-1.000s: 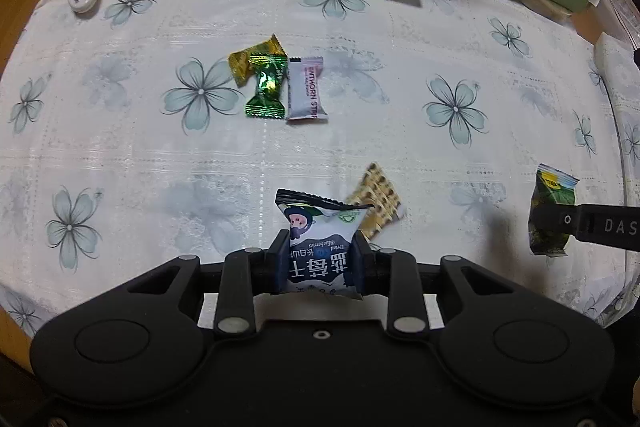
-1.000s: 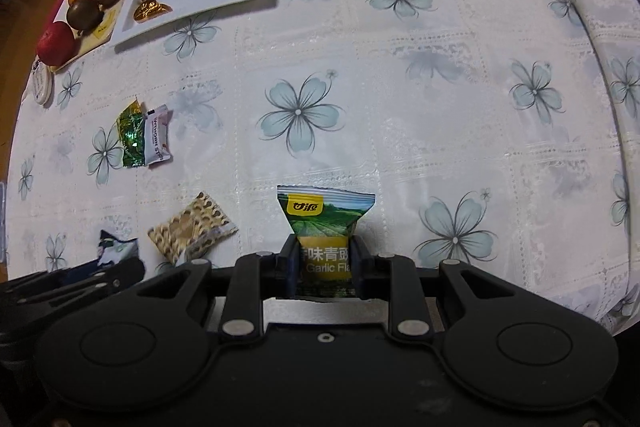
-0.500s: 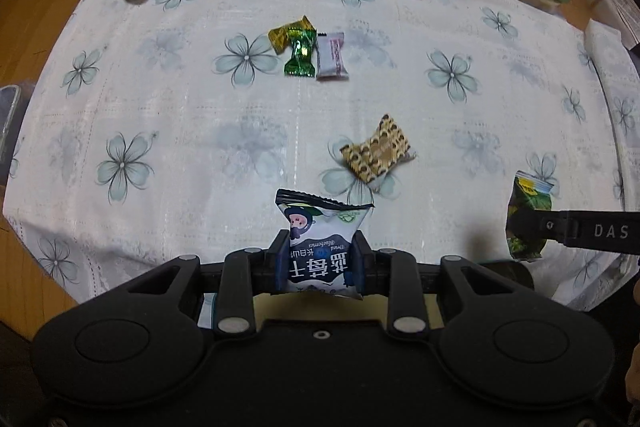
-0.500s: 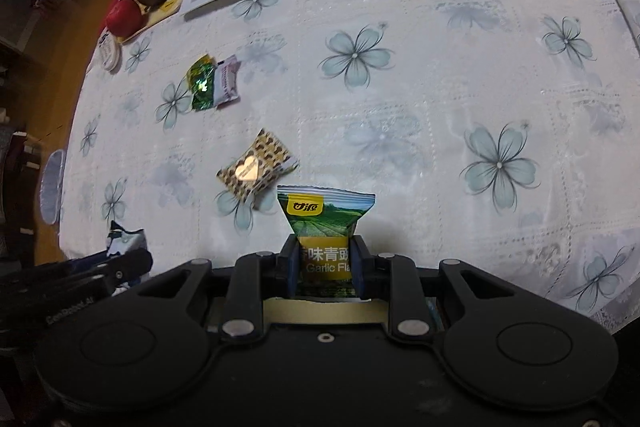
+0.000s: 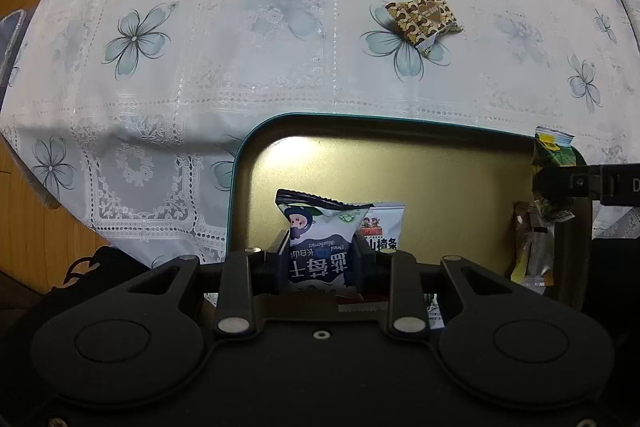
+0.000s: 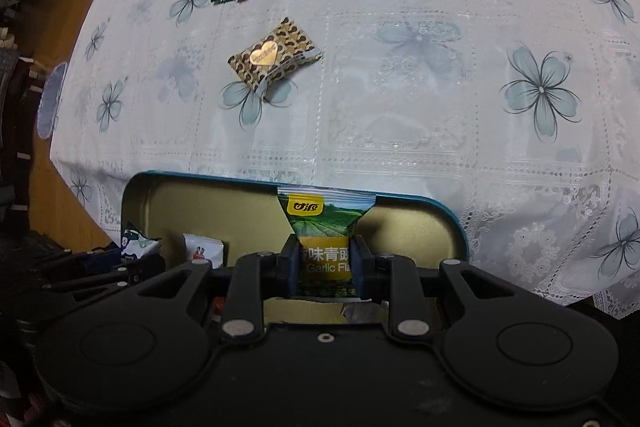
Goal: Organize snacks
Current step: 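Carry both packets over the gold tray and open both tools to release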
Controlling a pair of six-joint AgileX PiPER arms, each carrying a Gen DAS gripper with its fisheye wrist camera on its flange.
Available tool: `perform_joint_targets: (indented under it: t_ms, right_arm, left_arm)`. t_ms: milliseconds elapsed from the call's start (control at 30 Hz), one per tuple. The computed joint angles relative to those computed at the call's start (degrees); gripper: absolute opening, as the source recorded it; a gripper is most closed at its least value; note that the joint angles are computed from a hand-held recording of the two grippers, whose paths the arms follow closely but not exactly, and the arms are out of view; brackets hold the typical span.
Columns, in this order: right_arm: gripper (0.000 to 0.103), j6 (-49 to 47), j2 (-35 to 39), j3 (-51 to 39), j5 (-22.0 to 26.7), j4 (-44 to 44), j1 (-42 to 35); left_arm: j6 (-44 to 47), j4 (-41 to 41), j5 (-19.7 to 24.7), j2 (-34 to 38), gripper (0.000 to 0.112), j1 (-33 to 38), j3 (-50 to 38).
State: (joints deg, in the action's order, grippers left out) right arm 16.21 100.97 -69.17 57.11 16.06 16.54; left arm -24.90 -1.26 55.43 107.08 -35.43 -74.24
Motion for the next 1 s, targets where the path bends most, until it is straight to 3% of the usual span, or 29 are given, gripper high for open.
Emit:
perform_joint_targets:
  t_ms: [333,567,1000]
  right_arm:
    - [0.026,-4.5,2.34,-3.48,0.3,-0.07,5.59]
    - [0.03,-6.4,2.66,-4.34,0.81,0.7,5.89]
    - [0.034,-1.25,3.4,-4.87,1.67,-2.05,4.65]
  left_arm:
    - [3.63,-1.31,-1.23,-1.43,0.04,0.33,2.39]
    - [5.23,-1.37,-3.39,-3.74,0.049,-0.31,3.31]
    - [3.84,-2.2,-0.94,-0.14,0.049,-0.05,-0.43]
